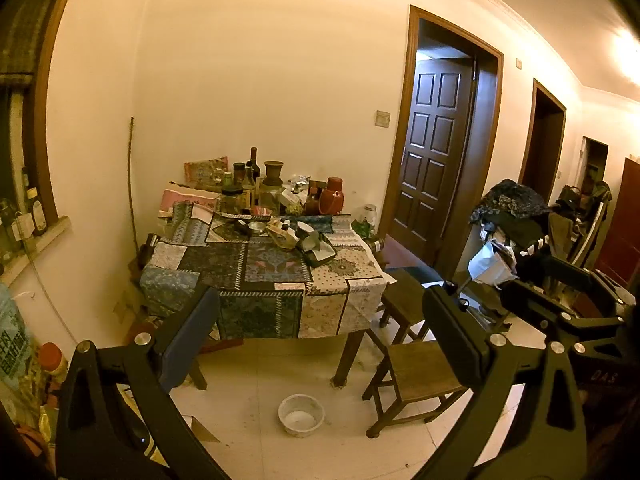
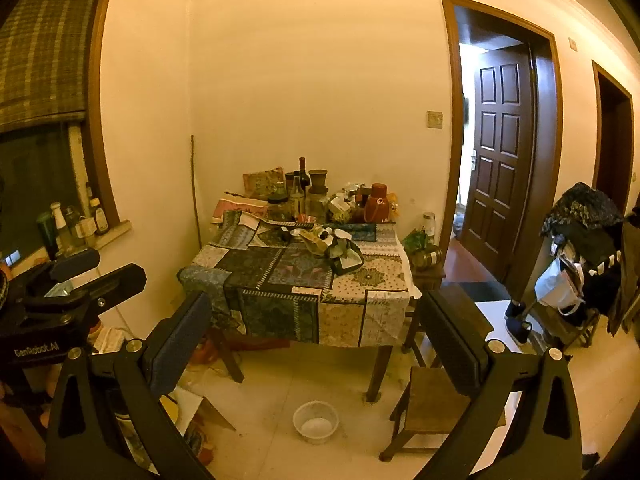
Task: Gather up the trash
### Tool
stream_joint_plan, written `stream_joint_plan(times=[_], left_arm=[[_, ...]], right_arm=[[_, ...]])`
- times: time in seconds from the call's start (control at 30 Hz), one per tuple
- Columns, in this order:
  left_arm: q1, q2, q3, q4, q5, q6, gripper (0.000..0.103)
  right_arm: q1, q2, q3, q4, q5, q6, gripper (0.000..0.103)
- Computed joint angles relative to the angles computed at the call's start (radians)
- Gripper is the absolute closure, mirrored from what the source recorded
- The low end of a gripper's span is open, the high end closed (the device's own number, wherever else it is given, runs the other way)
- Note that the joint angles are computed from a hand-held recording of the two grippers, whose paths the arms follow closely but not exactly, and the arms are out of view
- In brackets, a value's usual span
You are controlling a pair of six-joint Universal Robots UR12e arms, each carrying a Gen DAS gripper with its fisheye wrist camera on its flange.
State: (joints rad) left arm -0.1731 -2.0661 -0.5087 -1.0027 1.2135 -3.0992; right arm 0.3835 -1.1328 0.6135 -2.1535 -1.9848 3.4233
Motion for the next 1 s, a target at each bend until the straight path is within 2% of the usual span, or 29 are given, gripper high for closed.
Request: stream_joint_plan(times=[1.0], left_arm=[[0.006, -0.012, 0.014, -0.008, -0.009, -0.003, 0.001]], right_arm=[[0.0, 0.034, -0.057, 0.041, 0.02, 0.013, 0.0]])
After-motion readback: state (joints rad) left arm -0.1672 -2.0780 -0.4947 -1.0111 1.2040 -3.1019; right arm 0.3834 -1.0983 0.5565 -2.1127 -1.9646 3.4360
